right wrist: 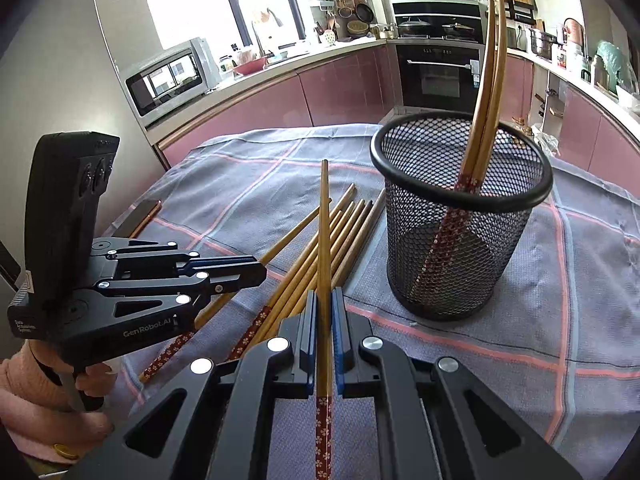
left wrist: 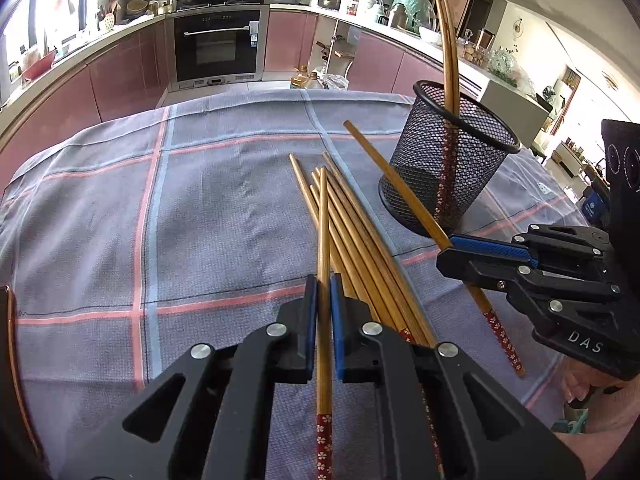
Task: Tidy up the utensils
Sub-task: 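Lift the chopstick upright and lower it into the mesh cup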
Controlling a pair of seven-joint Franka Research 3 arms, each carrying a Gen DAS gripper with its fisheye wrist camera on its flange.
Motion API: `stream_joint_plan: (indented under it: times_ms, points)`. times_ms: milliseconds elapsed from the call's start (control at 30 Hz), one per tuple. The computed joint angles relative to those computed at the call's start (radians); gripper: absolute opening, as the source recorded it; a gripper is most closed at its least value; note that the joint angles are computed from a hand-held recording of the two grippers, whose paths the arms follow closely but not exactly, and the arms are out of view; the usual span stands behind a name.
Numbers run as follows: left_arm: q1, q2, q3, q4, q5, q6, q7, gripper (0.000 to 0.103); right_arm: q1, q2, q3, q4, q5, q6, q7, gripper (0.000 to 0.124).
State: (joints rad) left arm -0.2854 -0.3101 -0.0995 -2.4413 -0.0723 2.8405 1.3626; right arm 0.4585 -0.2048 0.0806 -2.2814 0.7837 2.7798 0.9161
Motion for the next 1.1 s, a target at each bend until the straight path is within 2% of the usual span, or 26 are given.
stream_joint_plan:
  times_ms: [533, 600, 633, 733, 800, 900, 1100]
  points:
    - [-0.194, -0.183, 0.149, -0.023, -0.214, 0.041, 0.243, 0.007, 0.068, -0.145, -0.083, -0.041, 0.204, 0.072, -0.208, 0.005]
    - [-0.18, -0.191, 0.133, -0.021, -0.206, 0.048, 0.236, 0.007, 0.037, -0.13, -0.072, -0.025, 0.15, 0.022, -0.164, 0.006]
    - [-0.173, -0.195, 0.127, -0.023, -0.199, 0.051, 0.23, 0.007, 0.018, -0.117, -0.057, -0.021, 0.118, 0.025, -0.131, 0.006]
    - [-0.182, -0.194, 0.136, -0.024, -0.204, 0.05, 0.224, 0.007, -0.042, -0.06, -0.007, -0.004, -0.036, -0.005, 0.011, 0.011]
    - [-0.184, -0.193, 0.14, -0.026, -0.209, 0.048, 0.221, 0.007, -0.054, -0.019, 0.003, 0.01, -0.097, -0.037, 0.069, 0.013]
    - [-0.18, -0.195, 0.139, -0.031, -0.209, 0.046, 0.212, 0.007, -0.074, 0.036, 0.029, 0.025, -0.211, -0.046, 0.173, 0.021]
    - [-0.18, -0.187, 0.142, -0.032, -0.209, 0.052, 0.21, 0.007, -0.075, 0.079, 0.047, 0.03, -0.341, -0.011, 0.285, 0.022]
